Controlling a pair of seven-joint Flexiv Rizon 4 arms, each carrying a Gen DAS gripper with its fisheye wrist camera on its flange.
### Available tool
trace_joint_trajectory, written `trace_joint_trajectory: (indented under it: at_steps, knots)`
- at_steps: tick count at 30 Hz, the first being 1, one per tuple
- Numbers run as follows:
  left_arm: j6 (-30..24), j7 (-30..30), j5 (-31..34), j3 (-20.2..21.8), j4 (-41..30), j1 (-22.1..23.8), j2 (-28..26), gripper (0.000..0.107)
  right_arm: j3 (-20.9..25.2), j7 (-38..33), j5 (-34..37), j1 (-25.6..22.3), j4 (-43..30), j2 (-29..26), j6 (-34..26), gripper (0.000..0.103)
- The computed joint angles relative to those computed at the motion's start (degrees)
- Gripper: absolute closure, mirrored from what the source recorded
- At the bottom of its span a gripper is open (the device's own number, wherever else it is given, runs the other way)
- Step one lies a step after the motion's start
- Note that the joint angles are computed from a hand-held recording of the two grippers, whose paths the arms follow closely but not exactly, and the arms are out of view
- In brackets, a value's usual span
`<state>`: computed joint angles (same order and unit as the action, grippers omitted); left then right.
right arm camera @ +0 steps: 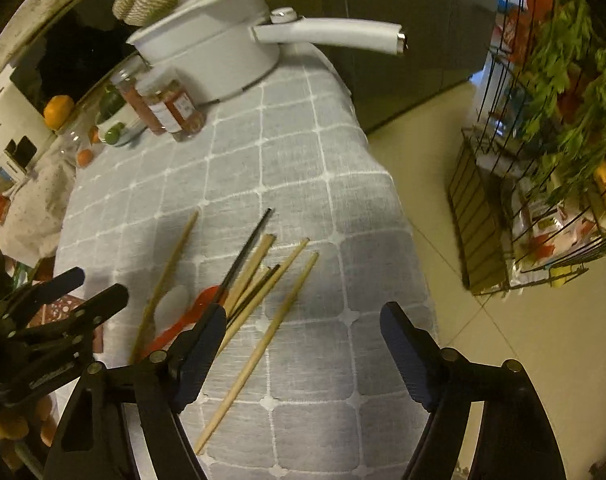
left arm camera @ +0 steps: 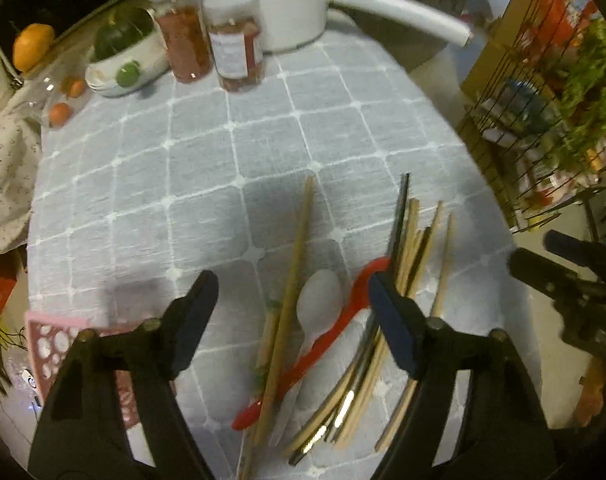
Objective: Organize utensils
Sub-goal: 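Grasp a wooden chopstick from the pile with the left tool, then grasp a wooden chopstick from the pile with the right tool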
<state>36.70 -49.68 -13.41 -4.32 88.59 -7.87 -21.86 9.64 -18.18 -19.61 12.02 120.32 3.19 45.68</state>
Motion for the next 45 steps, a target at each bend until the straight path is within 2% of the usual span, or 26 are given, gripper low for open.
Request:
trace_joint_trajectory:
  at_steps: [3,6,7,14,17,19,24,31,36,44,45]
  knots:
    - [-3.37,-1.72,2.42,0.17,-3.89,-0.93,-3.04,0.054,-0.35,-0.48,0.64,-0.41,0.45,-0.09,0.63,0.024]
    - [-7.37,-3.8,3.26,0.27,-7.88,-1.35,-6.14,0.088,-0.48,-1.44,1.6,-0.62,0.8,-0.18,1.53,0.025]
    - [-7.87,-4.03,3.92,0.33,-8.89,-1.63,-7.03,0.089,-0.49,-1.97,2.15,-0.6,0.8,-0.25,1.72,0.026]
    - [-11.4,-6.58,6.03,0.91,-12.96,-2.55,-10.45,0.09,-0.51,-3.27,2.29,-0.55,0.45,-0.78,1.52,0.026]
    - [-10.87,-6.07,6.29,0.77,-12.95,-2.5,-10.48,0.09,-0.58,-3.4,2.43,-0.58,0.41,-0.96,1.71,0.026]
    - [-10.44,-5.21,6.98,0.63,-12.92,-2.88,-10.5,0.098,-0.62,-3.46,2.52,-0.57,0.35,-1.14,1.72,0.026]
    - [-8.29,-3.38,5.94,0.11,-10.83,-2.47,-8.87,0.1,-0.9,-3.79,3.04,-0.66,0.14,-1.95,2.2,0.027]
    - [-2.75,7.28,-3.62,-2.02,-0.8,1.53,0.04,0.1,-1.32,-5.44,7.41,-0.64,-0.79,-4.27,3.61,0.037]
    - [-2.06,14.42,-11.66,-2.13,2.63,3.86,3.78,0.1,-1.25,-7.49,9.75,0.08,-2.46,-6.55,2.99,0.054]
    - [-2.86,23.89,-23.4,0.46,10.24,6.81,11.26,0.1,-1.18,-8.79,12.13,1.33,-5.68,-10.69,0.3,0.072]
    - [-2.52,24.77,-24.81,0.73,11.6,6.73,12.1,0.1,-1.3,-8.06,10.77,1.76,-5.88,-10.97,-0.52,0.073]
